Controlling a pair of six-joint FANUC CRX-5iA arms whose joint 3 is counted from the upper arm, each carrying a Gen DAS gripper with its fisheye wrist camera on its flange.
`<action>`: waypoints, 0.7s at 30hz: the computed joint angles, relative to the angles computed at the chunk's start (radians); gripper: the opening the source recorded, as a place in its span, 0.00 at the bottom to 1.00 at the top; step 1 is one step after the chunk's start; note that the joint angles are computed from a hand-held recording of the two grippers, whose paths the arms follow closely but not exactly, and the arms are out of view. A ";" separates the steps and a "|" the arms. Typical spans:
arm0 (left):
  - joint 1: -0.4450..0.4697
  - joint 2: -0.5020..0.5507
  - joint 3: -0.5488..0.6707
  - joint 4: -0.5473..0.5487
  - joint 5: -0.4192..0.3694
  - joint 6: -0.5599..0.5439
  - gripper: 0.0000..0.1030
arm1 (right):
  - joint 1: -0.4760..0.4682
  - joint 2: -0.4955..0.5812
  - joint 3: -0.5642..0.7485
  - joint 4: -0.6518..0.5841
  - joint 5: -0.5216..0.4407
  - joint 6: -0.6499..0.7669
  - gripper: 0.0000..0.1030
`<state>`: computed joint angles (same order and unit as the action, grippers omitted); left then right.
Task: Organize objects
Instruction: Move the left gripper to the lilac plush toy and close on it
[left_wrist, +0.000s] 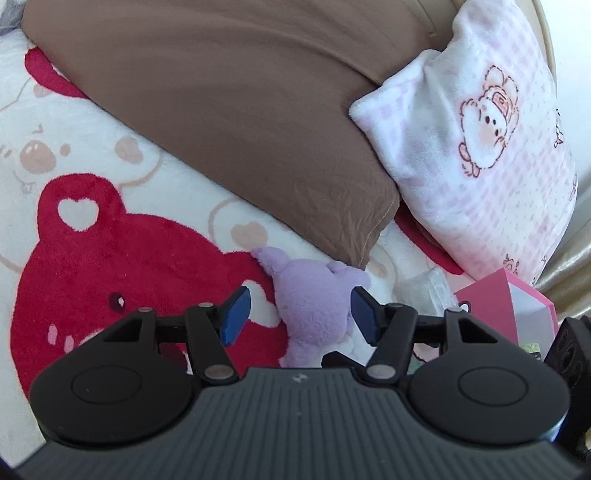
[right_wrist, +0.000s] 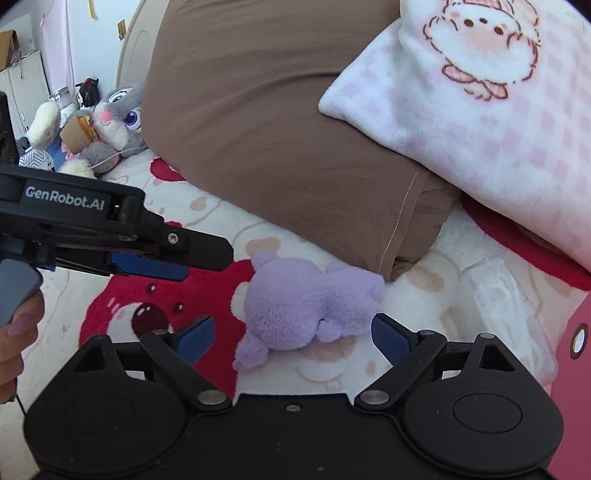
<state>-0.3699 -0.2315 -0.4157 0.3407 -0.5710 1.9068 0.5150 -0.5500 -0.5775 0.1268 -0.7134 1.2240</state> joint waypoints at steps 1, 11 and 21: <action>0.002 0.004 -0.017 0.025 0.021 -0.017 0.57 | 0.007 0.002 -0.023 0.036 0.028 -0.027 0.91; -0.050 0.089 -0.065 0.112 0.178 -0.085 0.40 | -0.067 0.065 -0.032 -0.084 0.124 0.149 0.95; -0.057 0.078 -0.081 0.155 0.193 -0.111 0.35 | -0.057 0.032 -0.039 -0.085 0.112 0.171 0.96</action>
<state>-0.4271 -0.1539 -0.4964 0.4960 -0.3783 1.7955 0.4577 -0.5183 -0.6162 0.0421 -0.6015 1.3945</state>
